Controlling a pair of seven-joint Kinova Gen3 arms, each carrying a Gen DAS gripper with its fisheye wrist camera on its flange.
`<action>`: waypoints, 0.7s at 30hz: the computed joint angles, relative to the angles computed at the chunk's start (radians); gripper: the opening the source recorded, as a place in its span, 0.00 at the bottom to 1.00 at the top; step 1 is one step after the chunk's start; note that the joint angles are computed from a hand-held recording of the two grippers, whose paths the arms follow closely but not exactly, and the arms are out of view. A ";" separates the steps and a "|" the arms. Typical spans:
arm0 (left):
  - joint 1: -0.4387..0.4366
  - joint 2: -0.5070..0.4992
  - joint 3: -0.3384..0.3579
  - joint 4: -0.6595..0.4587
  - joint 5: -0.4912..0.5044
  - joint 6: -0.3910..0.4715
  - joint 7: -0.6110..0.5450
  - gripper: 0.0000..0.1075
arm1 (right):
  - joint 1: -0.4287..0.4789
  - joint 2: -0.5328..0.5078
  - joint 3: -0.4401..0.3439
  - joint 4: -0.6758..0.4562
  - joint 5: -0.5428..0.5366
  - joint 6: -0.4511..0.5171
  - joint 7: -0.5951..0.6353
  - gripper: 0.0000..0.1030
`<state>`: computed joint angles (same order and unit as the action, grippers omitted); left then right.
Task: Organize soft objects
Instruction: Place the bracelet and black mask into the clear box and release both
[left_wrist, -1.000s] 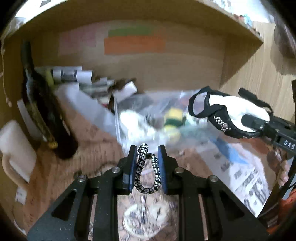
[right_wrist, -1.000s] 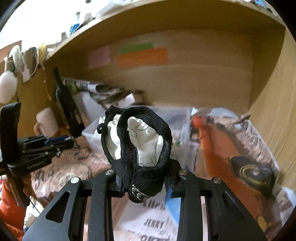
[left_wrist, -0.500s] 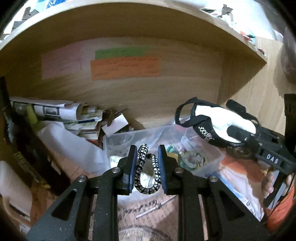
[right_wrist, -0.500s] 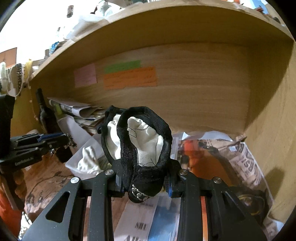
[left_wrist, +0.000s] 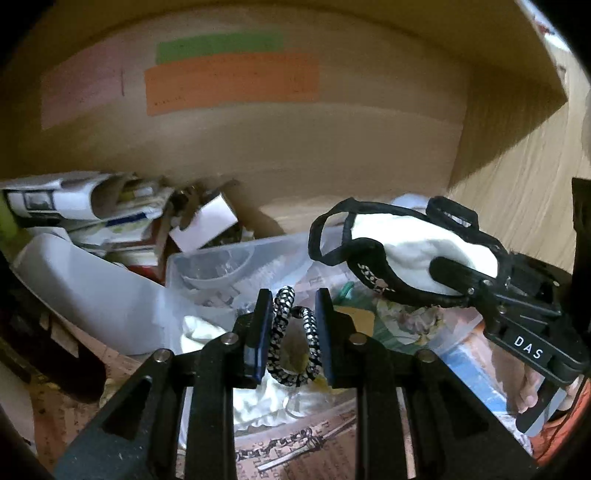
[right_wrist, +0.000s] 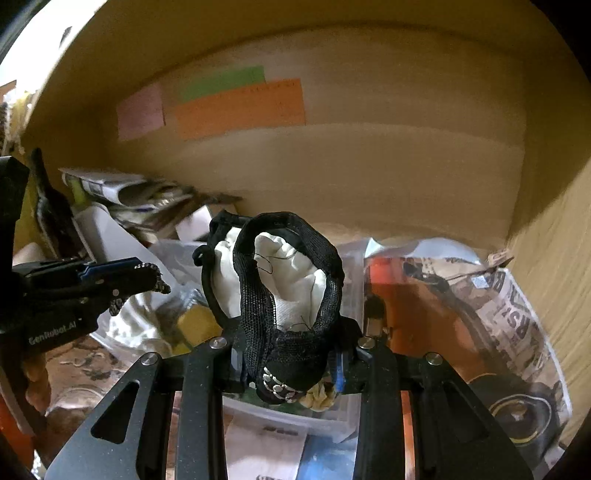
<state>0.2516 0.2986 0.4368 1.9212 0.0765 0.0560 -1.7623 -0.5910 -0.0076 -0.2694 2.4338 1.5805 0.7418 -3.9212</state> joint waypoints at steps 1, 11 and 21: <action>0.008 0.010 -0.007 -0.009 -0.004 0.010 -0.002 0.21 | 0.006 0.004 0.006 -0.002 0.004 -0.015 0.002 0.28; 0.005 0.035 -0.006 0.006 -0.006 0.004 -0.040 0.49 | 0.050 0.043 0.025 -0.013 0.007 -0.075 0.024 0.39; -0.088 -0.012 0.073 0.075 -0.045 -0.078 0.015 0.63 | 0.024 0.033 0.004 -0.015 -0.026 -0.027 0.048 0.59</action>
